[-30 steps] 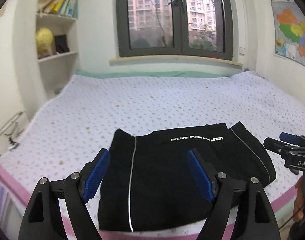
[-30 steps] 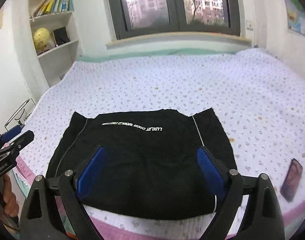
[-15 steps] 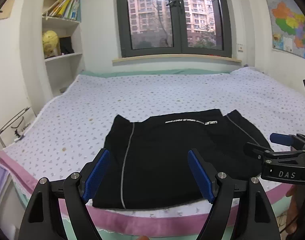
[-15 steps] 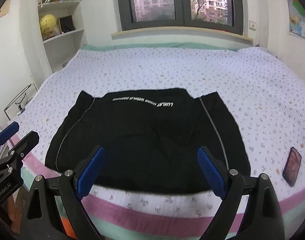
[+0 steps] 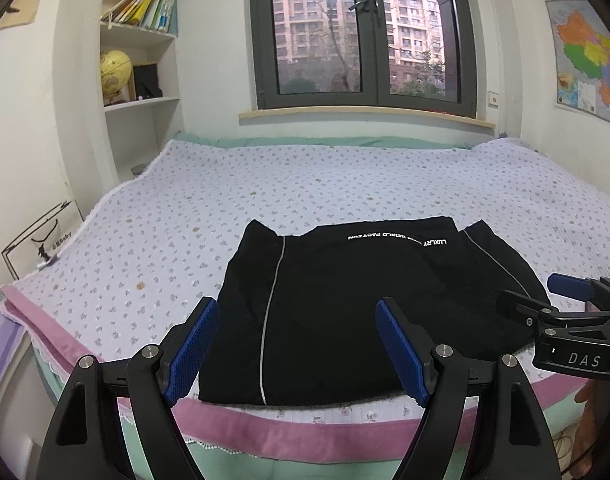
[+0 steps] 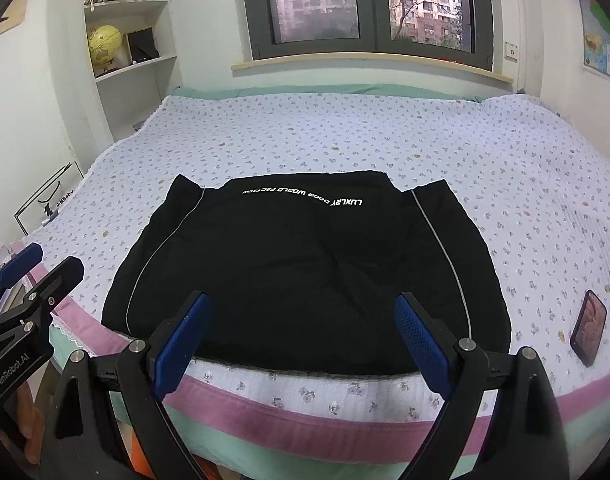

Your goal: Fold large clothes

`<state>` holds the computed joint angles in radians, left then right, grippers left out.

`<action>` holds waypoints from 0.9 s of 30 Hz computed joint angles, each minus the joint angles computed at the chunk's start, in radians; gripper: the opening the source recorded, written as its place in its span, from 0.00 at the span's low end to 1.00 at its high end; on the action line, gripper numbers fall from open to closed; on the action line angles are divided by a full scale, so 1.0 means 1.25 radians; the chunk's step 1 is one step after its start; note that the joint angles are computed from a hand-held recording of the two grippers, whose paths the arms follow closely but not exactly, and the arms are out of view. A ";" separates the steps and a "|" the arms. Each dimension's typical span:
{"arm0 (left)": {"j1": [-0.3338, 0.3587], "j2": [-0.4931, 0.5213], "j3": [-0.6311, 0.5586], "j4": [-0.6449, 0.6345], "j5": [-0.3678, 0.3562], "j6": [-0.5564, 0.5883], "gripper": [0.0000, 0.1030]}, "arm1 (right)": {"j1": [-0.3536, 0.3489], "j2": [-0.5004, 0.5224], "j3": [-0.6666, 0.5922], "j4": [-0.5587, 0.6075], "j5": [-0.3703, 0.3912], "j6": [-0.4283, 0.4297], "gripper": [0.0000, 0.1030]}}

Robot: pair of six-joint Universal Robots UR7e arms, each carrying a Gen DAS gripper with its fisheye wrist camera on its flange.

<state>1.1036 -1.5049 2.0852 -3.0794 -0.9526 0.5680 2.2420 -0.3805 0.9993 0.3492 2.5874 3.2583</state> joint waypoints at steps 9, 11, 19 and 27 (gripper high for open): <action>0.003 -0.005 0.004 0.013 0.006 -0.015 0.79 | 0.000 0.008 -0.007 0.021 -0.008 0.027 0.91; 0.008 -0.005 0.000 0.025 0.002 -0.022 0.79 | 0.001 0.014 -0.016 0.028 -0.007 0.032 0.91; 0.005 -0.007 0.005 0.029 0.011 -0.030 0.79 | 0.003 0.025 -0.030 0.044 -0.011 0.040 0.91; 0.000 -0.007 0.011 0.031 0.026 -0.040 0.79 | 0.002 0.025 -0.027 0.044 -0.015 0.044 0.91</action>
<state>1.1038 -1.5139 2.0989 -3.0405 -0.9201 0.5178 2.2447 -0.3498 0.9652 0.4046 2.5685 3.3131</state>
